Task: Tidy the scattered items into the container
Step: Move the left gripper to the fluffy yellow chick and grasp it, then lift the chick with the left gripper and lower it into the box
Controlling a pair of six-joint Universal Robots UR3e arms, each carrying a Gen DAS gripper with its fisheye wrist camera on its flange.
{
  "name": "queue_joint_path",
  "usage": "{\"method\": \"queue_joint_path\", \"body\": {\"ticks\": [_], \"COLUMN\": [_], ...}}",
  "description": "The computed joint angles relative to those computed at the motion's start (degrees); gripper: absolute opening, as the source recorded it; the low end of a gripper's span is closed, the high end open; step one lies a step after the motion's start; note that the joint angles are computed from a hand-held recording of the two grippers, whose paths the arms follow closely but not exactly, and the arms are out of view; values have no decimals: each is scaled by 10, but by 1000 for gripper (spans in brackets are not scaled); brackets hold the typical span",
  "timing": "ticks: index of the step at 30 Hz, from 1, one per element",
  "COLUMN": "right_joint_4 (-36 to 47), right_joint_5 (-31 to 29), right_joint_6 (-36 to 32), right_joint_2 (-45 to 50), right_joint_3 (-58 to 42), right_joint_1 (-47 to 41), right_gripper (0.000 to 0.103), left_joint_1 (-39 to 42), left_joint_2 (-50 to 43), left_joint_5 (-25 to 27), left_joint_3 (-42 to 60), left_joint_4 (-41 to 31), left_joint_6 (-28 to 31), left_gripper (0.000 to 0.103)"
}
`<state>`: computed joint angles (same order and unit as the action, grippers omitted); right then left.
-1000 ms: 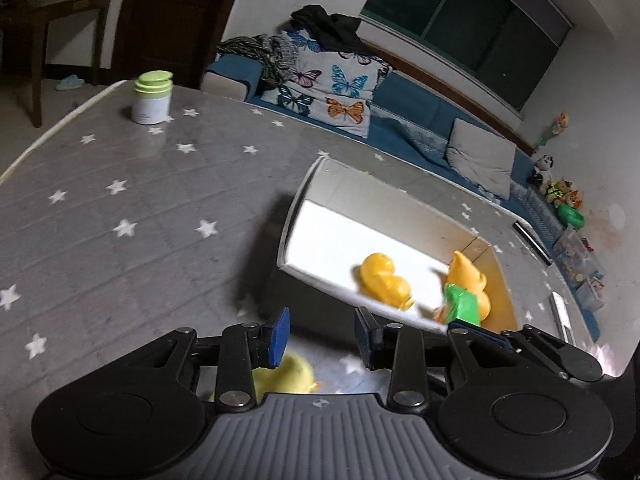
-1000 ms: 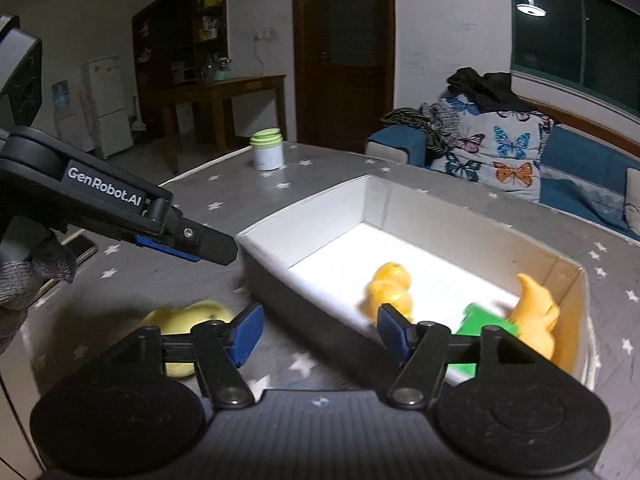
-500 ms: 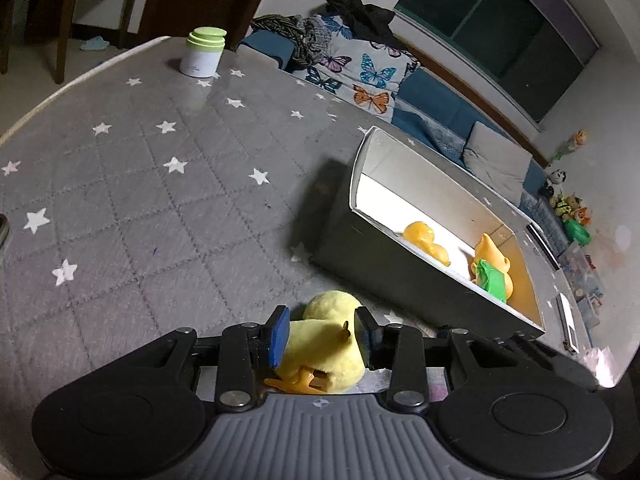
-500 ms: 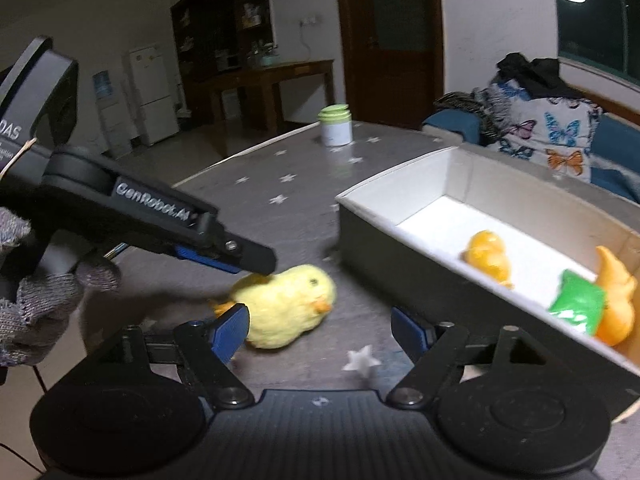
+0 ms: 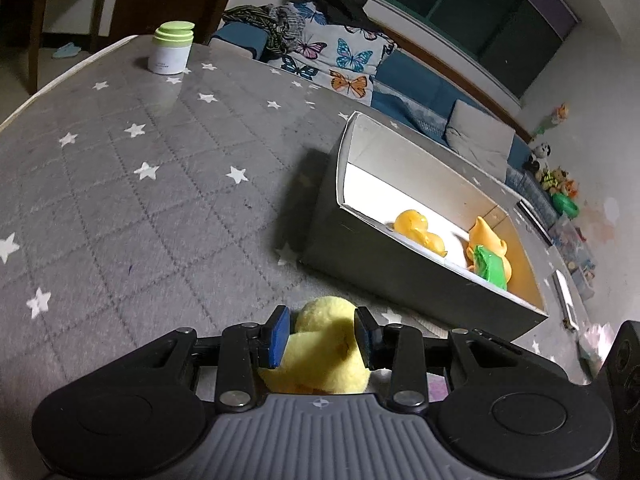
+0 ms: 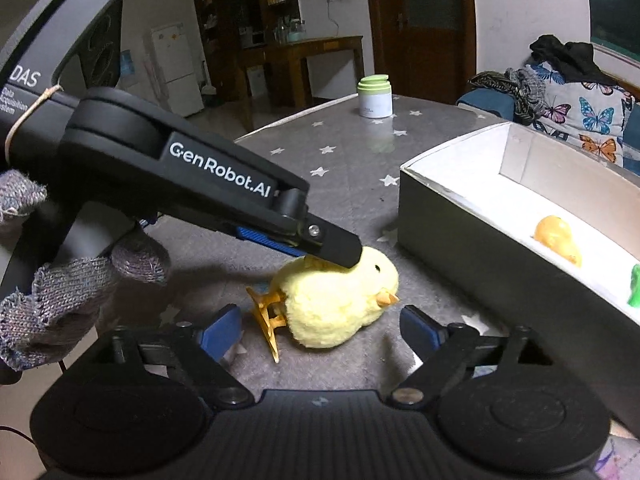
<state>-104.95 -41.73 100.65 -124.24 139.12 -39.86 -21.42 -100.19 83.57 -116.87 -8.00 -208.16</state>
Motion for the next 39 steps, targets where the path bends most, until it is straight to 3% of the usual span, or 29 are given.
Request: {"method": "queue_joint_path", "body": {"ticks": [7, 18, 26, 32, 39], "right_joint_4": [-90, -126, -66, -26, 87], "right_joint_5": [-11, -16, -9, -6, 0], "right_joint_6": [48, 66, 41, 17, -54], "right_joint_2": [43, 79, 76, 52, -10], "right_joint_3": [13, 14, 1, 2, -3], "right_joint_1": [30, 40, 25, 11, -33], "right_gripper": [88, 86, 72, 67, 65], "left_joint_1": [10, 16, 11, 2, -29], "left_joint_2": [-19, -15, -23, -19, -8], "left_joint_5": [-27, -45, -40, -27, 9], "left_joint_3": [7, -8, -8, 1, 13], "left_joint_4": [5, 19, 28, 9, -2], "left_joint_6": [19, 12, 3, -16, -22], "left_gripper": [39, 39, 41, 39, 37]}}
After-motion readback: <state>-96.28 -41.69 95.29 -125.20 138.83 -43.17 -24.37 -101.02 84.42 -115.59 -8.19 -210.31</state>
